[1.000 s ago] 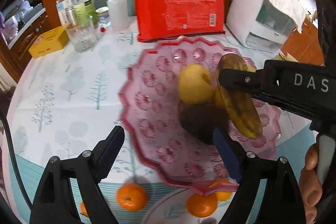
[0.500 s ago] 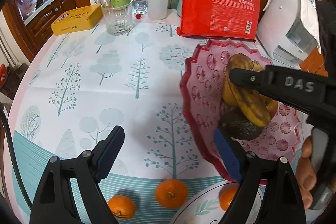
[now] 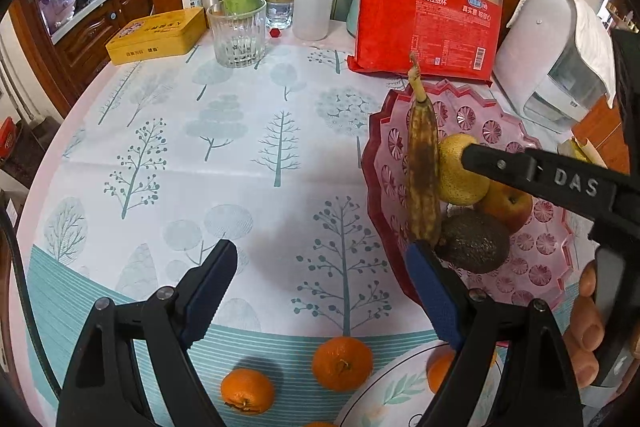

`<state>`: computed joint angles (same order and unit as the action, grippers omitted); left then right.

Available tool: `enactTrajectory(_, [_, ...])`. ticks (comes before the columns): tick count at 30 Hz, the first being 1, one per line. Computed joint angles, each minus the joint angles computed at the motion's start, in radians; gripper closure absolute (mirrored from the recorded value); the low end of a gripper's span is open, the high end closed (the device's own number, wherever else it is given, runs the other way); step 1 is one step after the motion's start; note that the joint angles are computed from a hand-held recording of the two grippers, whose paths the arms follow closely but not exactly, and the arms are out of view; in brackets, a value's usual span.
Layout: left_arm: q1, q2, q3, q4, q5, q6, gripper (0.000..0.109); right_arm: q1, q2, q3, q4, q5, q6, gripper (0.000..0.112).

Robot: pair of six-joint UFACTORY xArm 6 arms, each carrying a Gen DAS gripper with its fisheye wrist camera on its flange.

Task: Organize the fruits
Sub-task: 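Lower the avocado into the bowl and open the left gripper while the right gripper releases the banana, then withdraw both open grippers from the bowl back toward the plate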

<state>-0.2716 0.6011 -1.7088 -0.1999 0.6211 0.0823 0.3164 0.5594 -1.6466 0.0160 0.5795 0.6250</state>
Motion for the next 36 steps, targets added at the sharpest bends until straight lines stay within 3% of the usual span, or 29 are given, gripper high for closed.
enactTrajectory(17, [-0.03, -0.225, 0.253, 0.018, -0.09, -0.008, 0.023, 0.041, -0.3, 0.339, -0.076, -0.079, 0.047, 0.078])
enactTrajectory(36, [-0.058, -0.522, 0.563, 0.066, -0.193, -0.055, 0.023, 0.123, -0.605, 0.611, -0.23, -0.085, 0.152, 0.078])
